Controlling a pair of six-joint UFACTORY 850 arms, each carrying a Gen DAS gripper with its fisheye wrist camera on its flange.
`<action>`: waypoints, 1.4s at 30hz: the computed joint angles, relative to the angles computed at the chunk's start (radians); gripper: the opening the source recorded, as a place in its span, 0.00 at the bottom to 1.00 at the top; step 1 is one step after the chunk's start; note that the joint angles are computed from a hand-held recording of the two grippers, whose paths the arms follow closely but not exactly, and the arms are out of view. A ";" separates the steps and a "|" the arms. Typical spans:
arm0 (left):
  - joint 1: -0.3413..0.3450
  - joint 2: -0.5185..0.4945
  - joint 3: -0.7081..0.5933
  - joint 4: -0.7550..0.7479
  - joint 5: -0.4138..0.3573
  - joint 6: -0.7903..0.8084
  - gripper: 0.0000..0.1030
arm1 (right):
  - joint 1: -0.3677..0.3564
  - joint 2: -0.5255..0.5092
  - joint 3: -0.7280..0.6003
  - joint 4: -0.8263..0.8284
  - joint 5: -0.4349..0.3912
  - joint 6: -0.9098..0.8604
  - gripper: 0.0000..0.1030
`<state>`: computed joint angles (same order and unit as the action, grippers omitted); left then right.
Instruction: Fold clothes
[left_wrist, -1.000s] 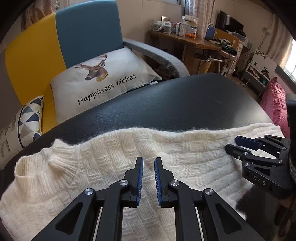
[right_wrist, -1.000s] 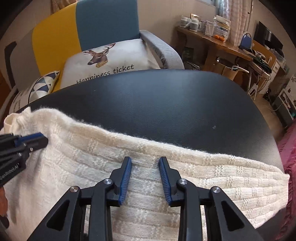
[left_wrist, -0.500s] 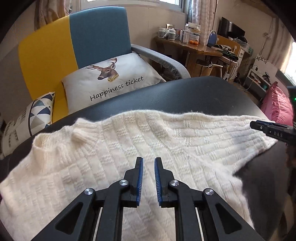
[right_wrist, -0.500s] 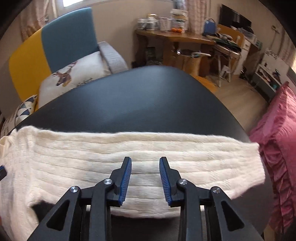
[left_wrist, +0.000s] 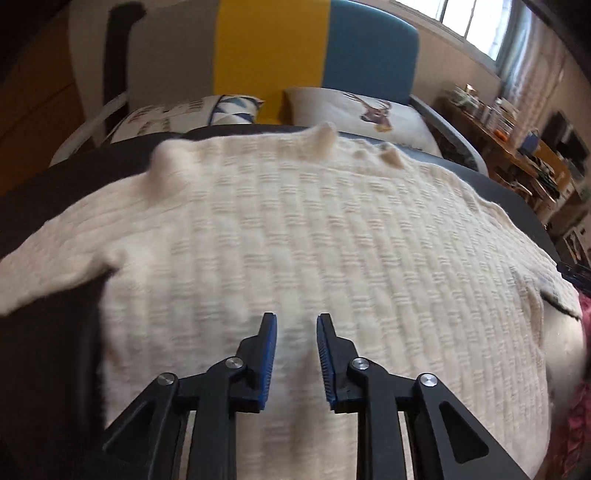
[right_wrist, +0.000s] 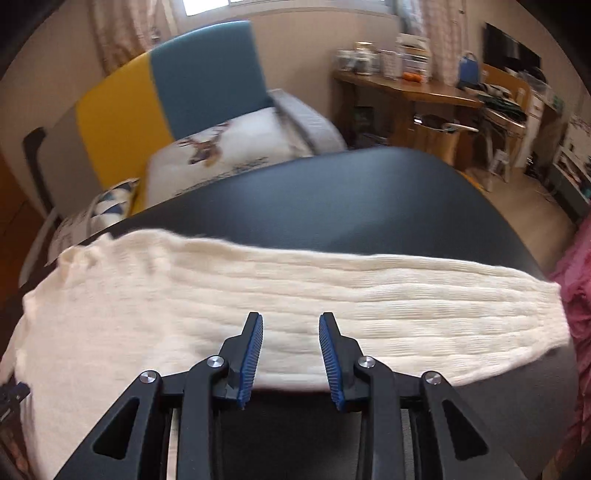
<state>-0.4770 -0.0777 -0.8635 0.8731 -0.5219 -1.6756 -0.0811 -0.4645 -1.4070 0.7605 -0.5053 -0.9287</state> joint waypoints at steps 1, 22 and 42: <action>0.005 0.036 0.036 0.008 -0.017 -0.018 0.29 | 0.026 0.021 0.026 0.048 -0.031 -0.059 0.31; 0.591 0.213 0.240 0.028 -0.061 0.099 0.26 | 0.415 -0.023 0.004 -0.031 -0.076 0.025 0.31; 0.676 0.299 0.366 0.115 -0.047 0.036 0.36 | 0.638 -0.302 -0.360 -0.148 -0.036 0.175 0.30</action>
